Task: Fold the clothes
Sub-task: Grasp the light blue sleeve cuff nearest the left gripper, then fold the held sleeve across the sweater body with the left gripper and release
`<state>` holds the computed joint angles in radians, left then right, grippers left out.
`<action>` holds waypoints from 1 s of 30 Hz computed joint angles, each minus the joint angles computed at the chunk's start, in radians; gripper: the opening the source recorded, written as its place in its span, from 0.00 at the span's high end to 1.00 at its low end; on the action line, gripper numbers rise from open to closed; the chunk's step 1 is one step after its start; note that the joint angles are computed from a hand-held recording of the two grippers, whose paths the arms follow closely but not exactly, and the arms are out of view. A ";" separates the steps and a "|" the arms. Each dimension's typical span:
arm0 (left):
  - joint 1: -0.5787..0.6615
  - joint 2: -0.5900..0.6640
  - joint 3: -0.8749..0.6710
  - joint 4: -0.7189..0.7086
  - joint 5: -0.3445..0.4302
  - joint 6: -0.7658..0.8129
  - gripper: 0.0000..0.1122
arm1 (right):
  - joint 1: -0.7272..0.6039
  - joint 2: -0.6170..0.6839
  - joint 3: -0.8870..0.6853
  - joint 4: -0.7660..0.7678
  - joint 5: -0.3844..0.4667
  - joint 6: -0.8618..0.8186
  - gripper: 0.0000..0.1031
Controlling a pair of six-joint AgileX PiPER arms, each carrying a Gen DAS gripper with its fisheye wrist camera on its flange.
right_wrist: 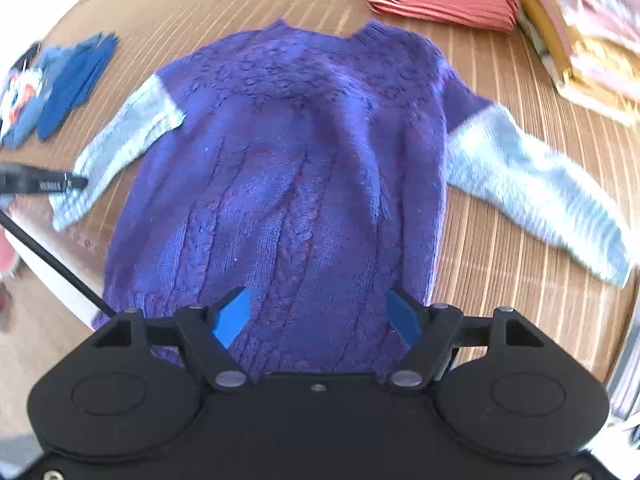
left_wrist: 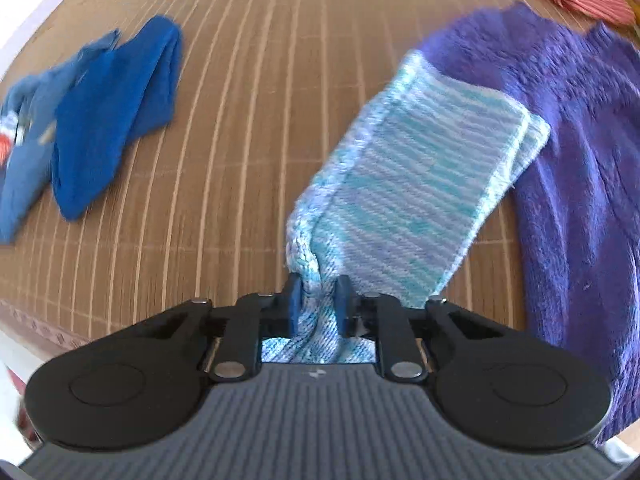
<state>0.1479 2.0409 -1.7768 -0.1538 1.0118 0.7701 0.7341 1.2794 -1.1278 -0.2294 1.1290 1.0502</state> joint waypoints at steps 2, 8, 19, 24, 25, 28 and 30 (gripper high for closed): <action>-0.009 -0.008 -0.012 -0.004 0.013 -0.020 0.87 | -0.020 -0.020 0.021 0.016 -0.019 0.007 0.26; -0.066 -0.095 -0.042 -0.085 0.044 -0.042 0.94 | -0.058 -0.087 0.072 0.050 -0.055 -0.066 0.26; -0.353 -0.172 -0.075 -0.135 0.030 -0.192 0.94 | -0.148 -0.246 0.144 0.065 -0.062 -0.148 0.26; -0.535 -0.162 -0.105 -0.095 -0.015 -0.280 0.94 | -0.261 -0.350 0.206 0.138 -0.060 -0.239 0.26; -0.574 -0.158 -0.110 -0.079 -0.019 -0.299 0.94 | -0.286 -0.372 0.220 0.155 -0.061 -0.264 0.26; -0.674 -0.123 -0.136 -0.021 -0.028 -0.356 0.94 | -0.387 -0.436 0.256 0.216 -0.051 -0.374 0.26; -0.727 -0.088 -0.165 0.009 -0.015 -0.387 0.94 | -0.469 -0.475 0.273 0.258 -0.044 -0.464 0.26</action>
<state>-0.5787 1.9524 -1.9414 -0.1448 0.9971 0.3834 0.2654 0.8047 -0.8544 0.0290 1.0848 0.5861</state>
